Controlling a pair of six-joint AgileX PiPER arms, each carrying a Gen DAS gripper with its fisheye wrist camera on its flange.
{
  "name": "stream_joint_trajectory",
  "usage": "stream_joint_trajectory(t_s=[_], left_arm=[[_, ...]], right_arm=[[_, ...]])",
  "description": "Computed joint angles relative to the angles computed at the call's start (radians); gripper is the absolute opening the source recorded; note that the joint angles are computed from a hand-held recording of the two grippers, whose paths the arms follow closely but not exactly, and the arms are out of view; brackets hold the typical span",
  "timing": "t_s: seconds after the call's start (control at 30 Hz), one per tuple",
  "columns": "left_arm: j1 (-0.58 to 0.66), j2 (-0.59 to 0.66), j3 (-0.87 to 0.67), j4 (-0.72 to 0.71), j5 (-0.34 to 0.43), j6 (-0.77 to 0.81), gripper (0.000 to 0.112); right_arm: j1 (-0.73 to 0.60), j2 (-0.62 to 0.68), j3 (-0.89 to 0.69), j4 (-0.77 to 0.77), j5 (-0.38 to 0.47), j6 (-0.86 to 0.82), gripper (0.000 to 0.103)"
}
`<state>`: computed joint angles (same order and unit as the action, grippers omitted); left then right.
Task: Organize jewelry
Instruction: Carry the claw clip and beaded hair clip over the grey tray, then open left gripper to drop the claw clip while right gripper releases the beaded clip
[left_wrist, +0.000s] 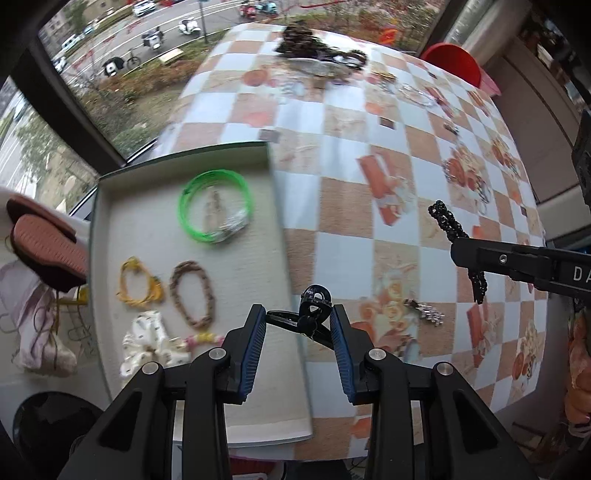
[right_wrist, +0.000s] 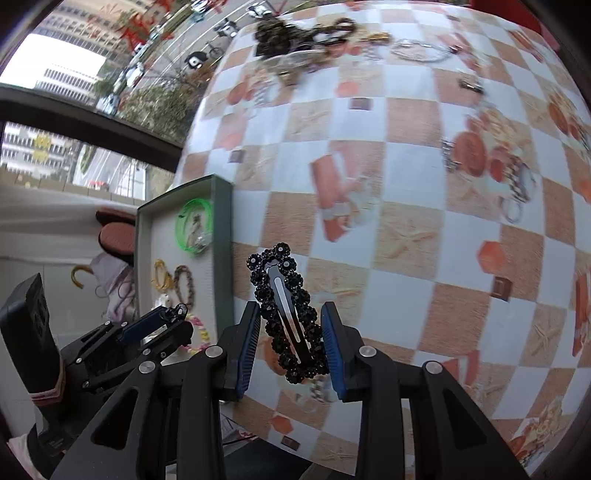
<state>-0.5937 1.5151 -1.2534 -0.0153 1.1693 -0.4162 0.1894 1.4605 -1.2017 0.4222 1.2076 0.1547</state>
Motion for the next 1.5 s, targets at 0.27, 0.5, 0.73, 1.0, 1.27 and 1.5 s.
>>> stream_joint_trajectory(t_s=[0.27, 0.5, 0.73, 1.0, 1.27, 1.5], left_arm=[[0.153, -0.113, 0.148, 0.007, -0.014, 0.044, 0.040], [0.301, -0.121, 0.198, 0.021, -0.050, 0.114, 0.040], [0.415, -0.005, 0.142, 0.034, -0.130, 0.180, 0.040], [0.449, 0.134, 0.084, 0.048, -0.211, 0.198, 0.040], [0.451, 0.201, 0.085, 0.068, -0.254, 0.202, 0.040], [0.435, 0.219, 0.085, 0.095, -0.265, 0.183, 0.053]], right_arm=[[0.166, 0.114, -0.119, -0.017, -0.014, 0.052, 0.036], [0.292, 0.242, -0.247, -0.041, -0.005, 0.078, 0.036], [0.374, 0.372, -0.349, -0.062, -0.001, 0.088, 0.036], [0.427, 0.477, -0.429, -0.126, 0.009, 0.082, 0.036], [0.449, 0.528, -0.445, -0.147, 0.000, 0.072, 0.037], [0.493, 0.577, -0.483, -0.172, -0.002, 0.095, 0.038]])
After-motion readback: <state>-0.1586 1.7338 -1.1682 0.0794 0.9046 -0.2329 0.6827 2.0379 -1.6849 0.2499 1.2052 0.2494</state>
